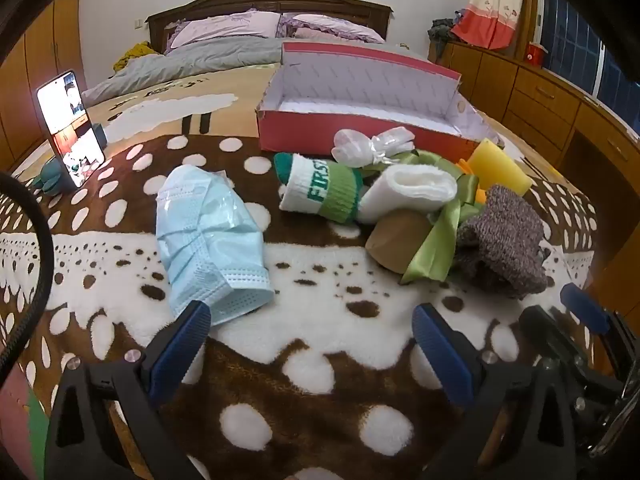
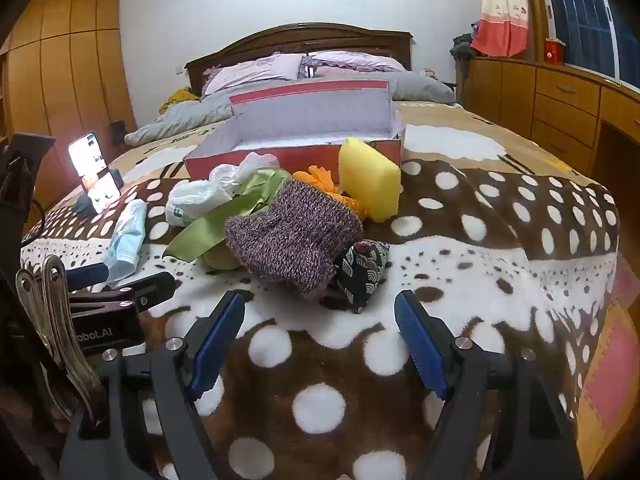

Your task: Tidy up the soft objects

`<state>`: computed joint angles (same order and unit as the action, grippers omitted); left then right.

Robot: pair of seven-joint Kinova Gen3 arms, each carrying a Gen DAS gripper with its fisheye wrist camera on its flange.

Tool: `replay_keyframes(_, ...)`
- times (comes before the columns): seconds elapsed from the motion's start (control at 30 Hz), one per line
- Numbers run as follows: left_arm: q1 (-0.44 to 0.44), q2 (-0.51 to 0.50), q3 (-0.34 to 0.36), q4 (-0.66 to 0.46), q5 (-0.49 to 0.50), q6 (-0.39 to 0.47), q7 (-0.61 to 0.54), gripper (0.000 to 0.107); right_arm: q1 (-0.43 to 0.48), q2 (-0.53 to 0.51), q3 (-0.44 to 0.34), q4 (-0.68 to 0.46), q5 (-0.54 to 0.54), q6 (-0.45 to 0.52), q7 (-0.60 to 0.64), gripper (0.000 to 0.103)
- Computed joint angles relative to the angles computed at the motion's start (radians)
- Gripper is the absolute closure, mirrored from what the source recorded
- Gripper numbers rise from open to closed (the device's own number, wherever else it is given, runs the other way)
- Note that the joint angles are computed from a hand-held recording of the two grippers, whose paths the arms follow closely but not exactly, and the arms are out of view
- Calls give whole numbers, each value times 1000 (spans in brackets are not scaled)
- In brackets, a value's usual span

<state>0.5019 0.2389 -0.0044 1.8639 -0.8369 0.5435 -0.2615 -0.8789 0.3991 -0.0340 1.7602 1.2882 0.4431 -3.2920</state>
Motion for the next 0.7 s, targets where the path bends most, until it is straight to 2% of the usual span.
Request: replay_keyframes(0.7, -7, -2, 0, 1, 40, -15, -38, 5, -3, 3, 4, -6, -24, 2, 20, 24)
